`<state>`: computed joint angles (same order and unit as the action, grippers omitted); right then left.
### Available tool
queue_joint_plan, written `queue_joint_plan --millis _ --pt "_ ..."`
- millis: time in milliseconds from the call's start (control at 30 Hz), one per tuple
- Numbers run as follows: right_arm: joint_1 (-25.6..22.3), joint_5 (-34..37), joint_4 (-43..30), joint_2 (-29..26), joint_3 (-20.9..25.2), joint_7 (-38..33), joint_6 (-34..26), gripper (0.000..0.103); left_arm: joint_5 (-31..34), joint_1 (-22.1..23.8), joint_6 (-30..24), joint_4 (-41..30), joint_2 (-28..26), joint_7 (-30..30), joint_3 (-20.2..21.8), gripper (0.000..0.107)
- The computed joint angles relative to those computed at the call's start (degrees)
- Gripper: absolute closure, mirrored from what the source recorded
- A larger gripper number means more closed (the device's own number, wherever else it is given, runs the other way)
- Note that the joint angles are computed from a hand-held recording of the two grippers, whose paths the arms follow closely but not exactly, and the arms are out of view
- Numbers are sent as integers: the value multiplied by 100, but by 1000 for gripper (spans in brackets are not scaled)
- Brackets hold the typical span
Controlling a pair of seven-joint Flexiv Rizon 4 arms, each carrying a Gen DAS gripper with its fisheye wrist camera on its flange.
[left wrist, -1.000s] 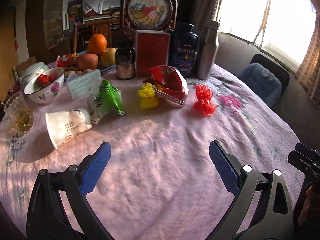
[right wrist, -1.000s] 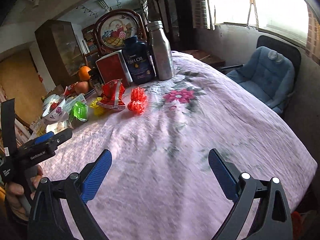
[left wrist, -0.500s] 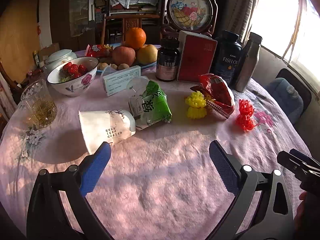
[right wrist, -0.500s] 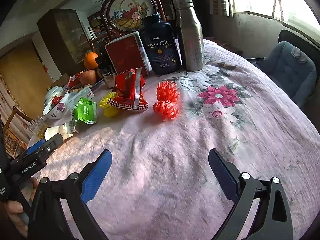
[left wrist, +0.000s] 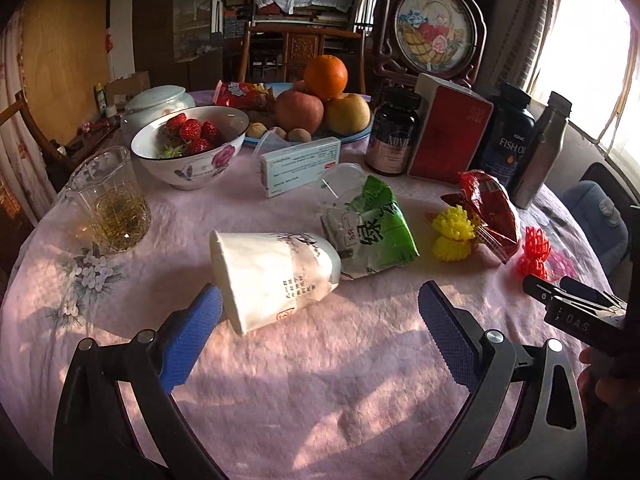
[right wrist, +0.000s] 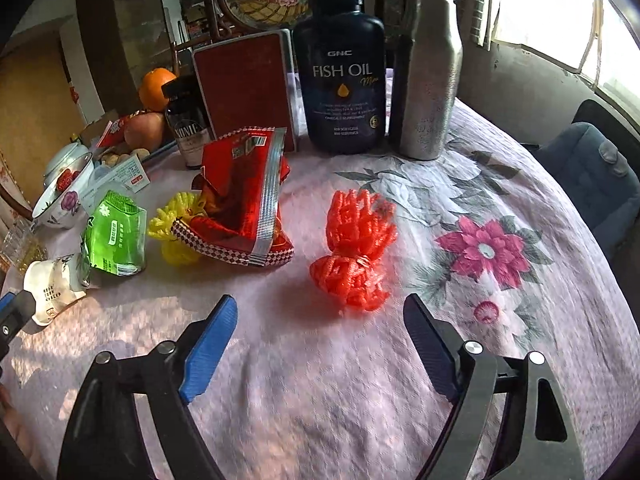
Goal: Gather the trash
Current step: 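Return both tools to the table and grasp the orange mesh ball with the right tool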
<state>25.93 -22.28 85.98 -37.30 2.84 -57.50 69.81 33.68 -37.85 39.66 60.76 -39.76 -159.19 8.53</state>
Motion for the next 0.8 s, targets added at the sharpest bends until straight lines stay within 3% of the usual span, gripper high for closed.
queue_joint_plan --millis 200,300,333,467,667,800 --pt "85 -103 -480 -326 -136 95 -231 29 -56 93 65 199 100 -184 -10 12" --pt "1 17 -763 -480 20 -81 -478 52 -83 117 106 230 113 -176 -31 12" --pt "-20 63 -820 -505 59 -140 -567 68 -71 109 91 223 113 -176 -23 12" --pt "-93 290 -594 -323 166 -227 -419 69 -68 117 106 278 155 -243 -17 12" --pt "-125 794 579 421 186 228 784 69 -199 241 326 485 233 -282 -86 12" --pt "-399 1100 907 516 719 217 1366 68 -249 283 424 611 288 -339 -76 12"
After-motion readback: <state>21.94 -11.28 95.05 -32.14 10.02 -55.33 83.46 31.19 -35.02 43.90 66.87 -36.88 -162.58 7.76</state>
